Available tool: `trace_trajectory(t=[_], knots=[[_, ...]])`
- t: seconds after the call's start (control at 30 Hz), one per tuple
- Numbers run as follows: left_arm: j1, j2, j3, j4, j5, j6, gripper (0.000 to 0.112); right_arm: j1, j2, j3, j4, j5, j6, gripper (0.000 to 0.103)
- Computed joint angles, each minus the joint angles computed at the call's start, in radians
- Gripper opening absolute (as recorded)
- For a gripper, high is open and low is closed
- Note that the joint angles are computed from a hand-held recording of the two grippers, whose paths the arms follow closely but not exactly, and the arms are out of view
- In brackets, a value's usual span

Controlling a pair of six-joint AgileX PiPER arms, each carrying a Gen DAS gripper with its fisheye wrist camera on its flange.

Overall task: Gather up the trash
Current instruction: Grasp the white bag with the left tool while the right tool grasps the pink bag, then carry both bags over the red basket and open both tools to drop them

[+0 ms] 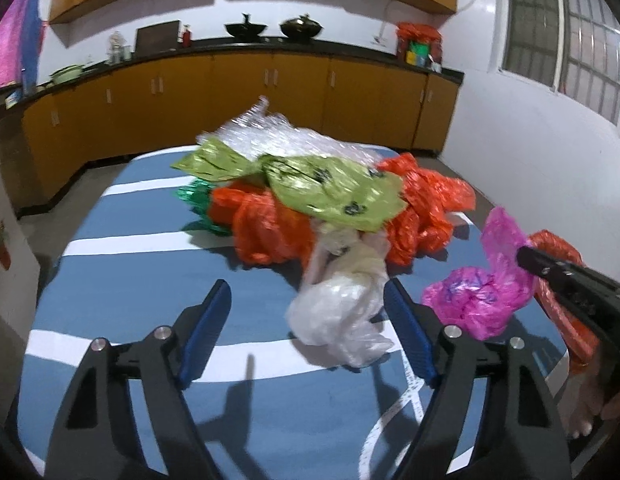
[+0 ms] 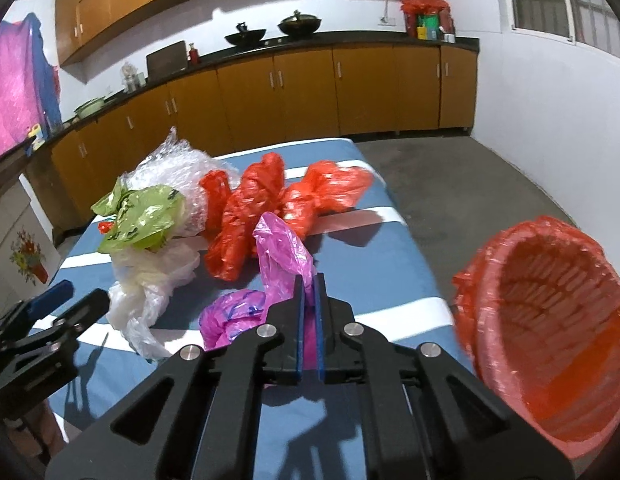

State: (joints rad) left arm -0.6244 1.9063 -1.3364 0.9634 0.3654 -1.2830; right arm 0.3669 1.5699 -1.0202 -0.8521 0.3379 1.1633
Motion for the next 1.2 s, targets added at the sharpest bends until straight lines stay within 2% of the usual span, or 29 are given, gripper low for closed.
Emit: trace_trajectory(t=[0.2, 0.33, 0.37, 0.53, 0.63, 0.9, 1.2], knots=[[0.011, 0.079, -0.105, -0.264, 0.007, 0.306, 0.062, -0.028, -0.036, 0.025, 0.027, 0.004, -0.029, 0.005], [0.023, 0.109, -0.141, -0.415, 0.005, 0.461, 0.043, -0.034, -0.053, 0.039, 0.021, 0.006, -0.025, 0.005], [0.028, 0.112, -0.141, -0.454, -0.004, 0.498, 0.041, -0.033, -0.055, 0.04, 0.017, 0.007, -0.019, 0.005], [0.025, 0.105, -0.121, -0.469, -0.034, 0.526, 0.027, -0.026, -0.064, 0.047, 0.011, 0.014, -0.006, 0.005], [0.019, 0.093, -0.101, -0.443, -0.048, 0.508, 0.023, -0.023, -0.073, 0.054, 0.01, 0.015, -0.003, 0.005], [-0.025, 0.044, -0.063, -0.373, -0.064, 0.435, 0.022, -0.037, -0.139, 0.088, 0.02, 0.028, -0.013, 0.005], [-0.089, 0.027, -0.098, -0.438, -0.061, 0.497, 0.022, -0.089, -0.245, 0.147, 0.02, 0.054, -0.016, 0.005]])
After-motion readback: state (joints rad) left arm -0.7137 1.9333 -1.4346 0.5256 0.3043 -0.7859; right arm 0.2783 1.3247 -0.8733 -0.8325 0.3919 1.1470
